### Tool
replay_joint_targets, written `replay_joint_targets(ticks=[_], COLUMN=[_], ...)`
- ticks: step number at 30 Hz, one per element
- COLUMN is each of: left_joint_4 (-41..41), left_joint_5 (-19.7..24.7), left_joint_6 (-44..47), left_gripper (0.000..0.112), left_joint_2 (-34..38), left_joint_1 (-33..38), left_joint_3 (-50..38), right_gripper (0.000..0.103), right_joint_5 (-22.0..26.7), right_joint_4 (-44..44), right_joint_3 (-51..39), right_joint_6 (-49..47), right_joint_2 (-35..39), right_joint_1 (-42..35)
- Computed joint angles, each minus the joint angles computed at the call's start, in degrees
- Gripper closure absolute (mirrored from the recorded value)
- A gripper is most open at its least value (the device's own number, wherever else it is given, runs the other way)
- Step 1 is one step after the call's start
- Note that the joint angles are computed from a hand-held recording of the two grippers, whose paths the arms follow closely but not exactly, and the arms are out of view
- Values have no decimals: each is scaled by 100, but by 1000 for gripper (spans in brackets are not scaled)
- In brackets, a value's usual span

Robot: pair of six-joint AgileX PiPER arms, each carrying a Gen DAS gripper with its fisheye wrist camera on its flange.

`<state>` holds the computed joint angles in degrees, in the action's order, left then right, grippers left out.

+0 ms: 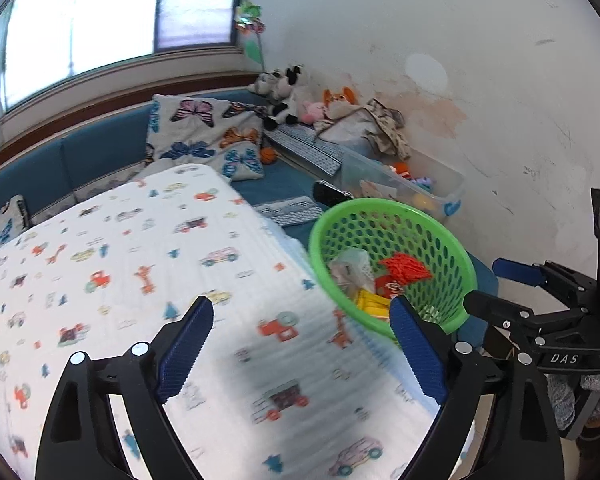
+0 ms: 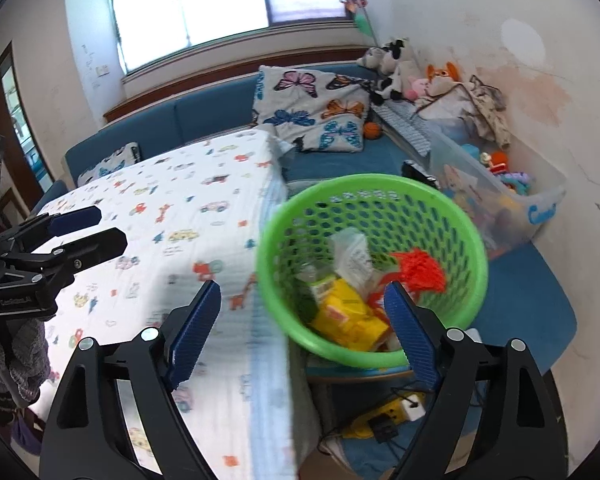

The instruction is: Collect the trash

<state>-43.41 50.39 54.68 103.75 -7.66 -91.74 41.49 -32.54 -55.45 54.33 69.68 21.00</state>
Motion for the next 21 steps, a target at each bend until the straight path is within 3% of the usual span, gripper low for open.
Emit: replay_joint_targets(ticks=[16,21], left_joint_4=[-258,-378], left_joint_5=[-407,-297], left_joint_6=[468,543], left_gripper=[17,17], left_joint_2=[-426,-469], left_joint_1=[1454,1905], left_joint_3=[726,800], right_gripper=[11,9], right_joint_5=[467,738], right_joint_4=[-663,-907], right_joint_3=[-841,-1184], right_joint_6=[1033,1247], right_joint_2=[909,1145], right_joint_1=[1308,1658])
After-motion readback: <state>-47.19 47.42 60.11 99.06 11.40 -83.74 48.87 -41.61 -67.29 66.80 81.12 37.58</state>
